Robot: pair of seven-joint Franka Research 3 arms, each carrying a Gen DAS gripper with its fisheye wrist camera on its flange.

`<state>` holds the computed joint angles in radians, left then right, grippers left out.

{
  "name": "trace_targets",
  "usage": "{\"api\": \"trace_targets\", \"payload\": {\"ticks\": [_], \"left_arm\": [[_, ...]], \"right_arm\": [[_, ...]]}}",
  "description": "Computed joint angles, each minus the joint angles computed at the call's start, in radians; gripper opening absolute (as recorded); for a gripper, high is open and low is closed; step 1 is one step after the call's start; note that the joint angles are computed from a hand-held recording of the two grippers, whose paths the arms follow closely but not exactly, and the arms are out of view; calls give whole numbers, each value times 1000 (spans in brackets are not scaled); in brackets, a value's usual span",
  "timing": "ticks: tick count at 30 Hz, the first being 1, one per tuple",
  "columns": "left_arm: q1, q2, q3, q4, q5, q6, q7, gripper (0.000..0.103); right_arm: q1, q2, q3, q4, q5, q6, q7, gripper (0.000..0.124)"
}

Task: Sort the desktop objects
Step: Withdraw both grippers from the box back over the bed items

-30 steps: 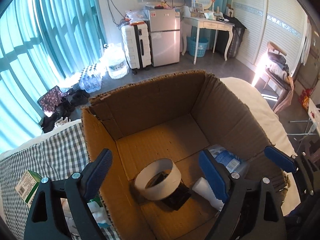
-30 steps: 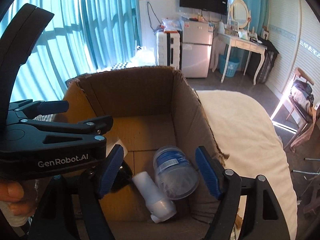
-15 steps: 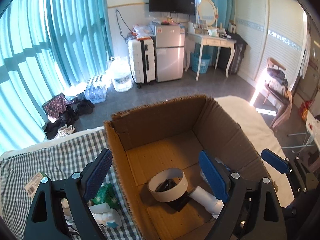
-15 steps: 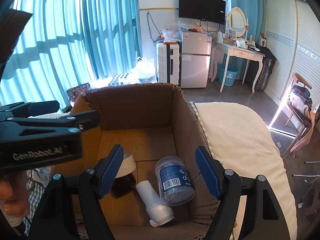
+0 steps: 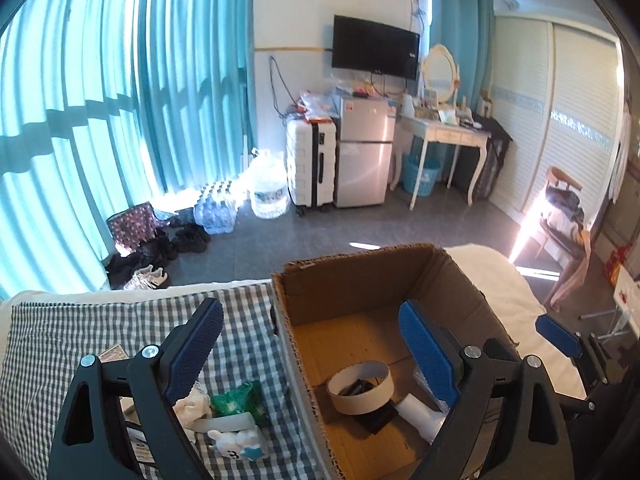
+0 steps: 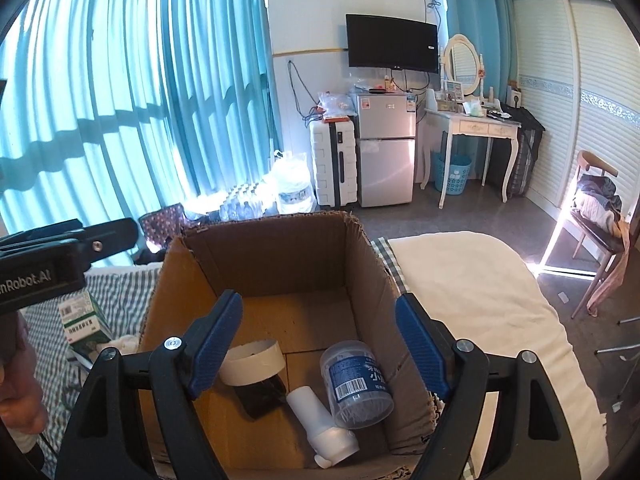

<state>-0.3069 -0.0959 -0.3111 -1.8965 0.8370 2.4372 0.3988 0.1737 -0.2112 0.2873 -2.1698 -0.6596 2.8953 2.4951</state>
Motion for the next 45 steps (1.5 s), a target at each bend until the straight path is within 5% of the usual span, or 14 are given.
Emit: {"api": "trace_targets", "payload": {"ticks": [15,25,45], "left_arm": [[92,-207,-19,-194,80,-2,-136,103],[154,-352,-25,-328,58,-6,-127,103],[253,-637,23,-551,-54,33,14,103]], "right_arm": [[0,33,48,54,-134,43,142,102],[106,87,-1,110,-109,30,118,103],[257,172,-47,206,-287,15,288,103]]}}
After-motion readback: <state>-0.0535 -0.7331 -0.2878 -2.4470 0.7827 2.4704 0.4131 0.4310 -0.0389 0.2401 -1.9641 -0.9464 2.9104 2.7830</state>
